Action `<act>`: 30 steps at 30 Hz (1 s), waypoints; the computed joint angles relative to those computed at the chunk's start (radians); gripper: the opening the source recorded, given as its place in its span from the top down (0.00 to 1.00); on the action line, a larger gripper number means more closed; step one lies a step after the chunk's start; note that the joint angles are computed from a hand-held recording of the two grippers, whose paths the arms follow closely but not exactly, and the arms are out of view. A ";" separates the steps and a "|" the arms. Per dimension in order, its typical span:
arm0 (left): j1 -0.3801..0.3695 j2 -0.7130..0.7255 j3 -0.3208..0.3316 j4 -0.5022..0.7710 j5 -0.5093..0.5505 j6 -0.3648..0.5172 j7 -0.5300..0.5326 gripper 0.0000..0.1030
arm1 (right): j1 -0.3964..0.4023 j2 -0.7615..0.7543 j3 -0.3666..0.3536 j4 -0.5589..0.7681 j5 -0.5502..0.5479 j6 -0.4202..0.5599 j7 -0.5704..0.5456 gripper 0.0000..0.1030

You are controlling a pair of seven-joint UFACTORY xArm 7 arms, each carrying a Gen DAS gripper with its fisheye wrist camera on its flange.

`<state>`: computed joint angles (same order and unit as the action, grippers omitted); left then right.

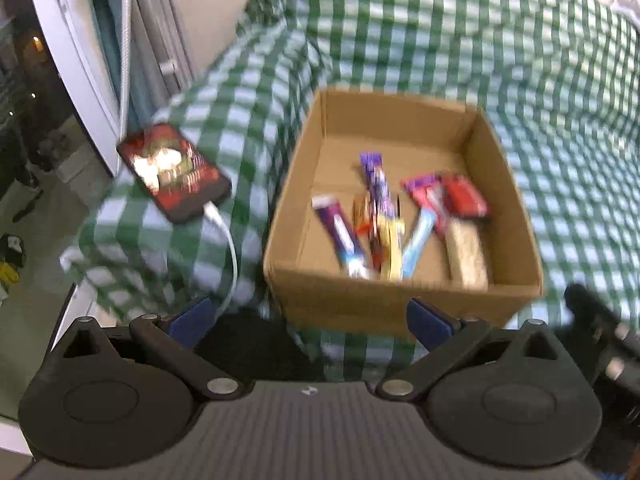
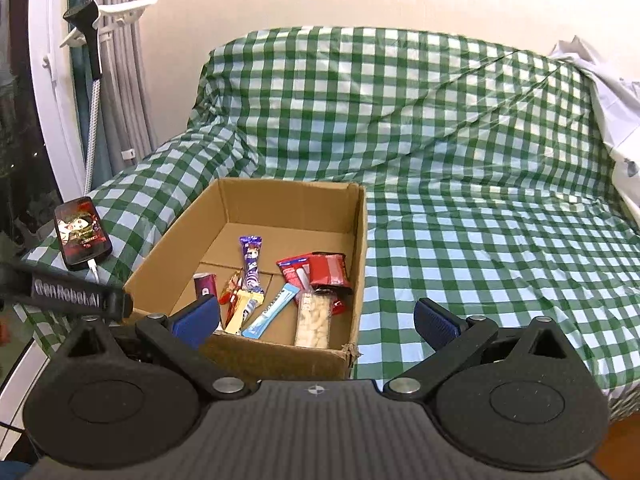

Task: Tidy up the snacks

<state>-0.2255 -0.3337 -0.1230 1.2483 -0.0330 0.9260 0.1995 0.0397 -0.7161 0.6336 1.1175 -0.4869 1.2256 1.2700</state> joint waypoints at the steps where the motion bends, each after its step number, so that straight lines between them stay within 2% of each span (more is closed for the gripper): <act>1: -0.004 -0.005 0.005 -0.007 -0.008 0.014 0.012 0.00 | 0.000 -0.004 0.004 0.000 0.001 0.005 0.005 0.01; 7: -0.009 -0.099 0.013 -0.136 -0.023 -0.124 0.049 0.00 | -0.015 -0.005 0.034 0.015 -0.011 0.034 0.020 0.01; 19: -0.005 -0.117 0.020 -0.141 -0.032 -0.113 0.041 0.00 | -0.015 0.008 0.060 0.035 -0.015 0.068 0.013 0.01; 30: -0.003 -0.114 0.020 -0.133 -0.039 -0.095 0.034 0.00 | 0.002 0.016 0.049 0.031 -0.011 0.061 0.011 0.01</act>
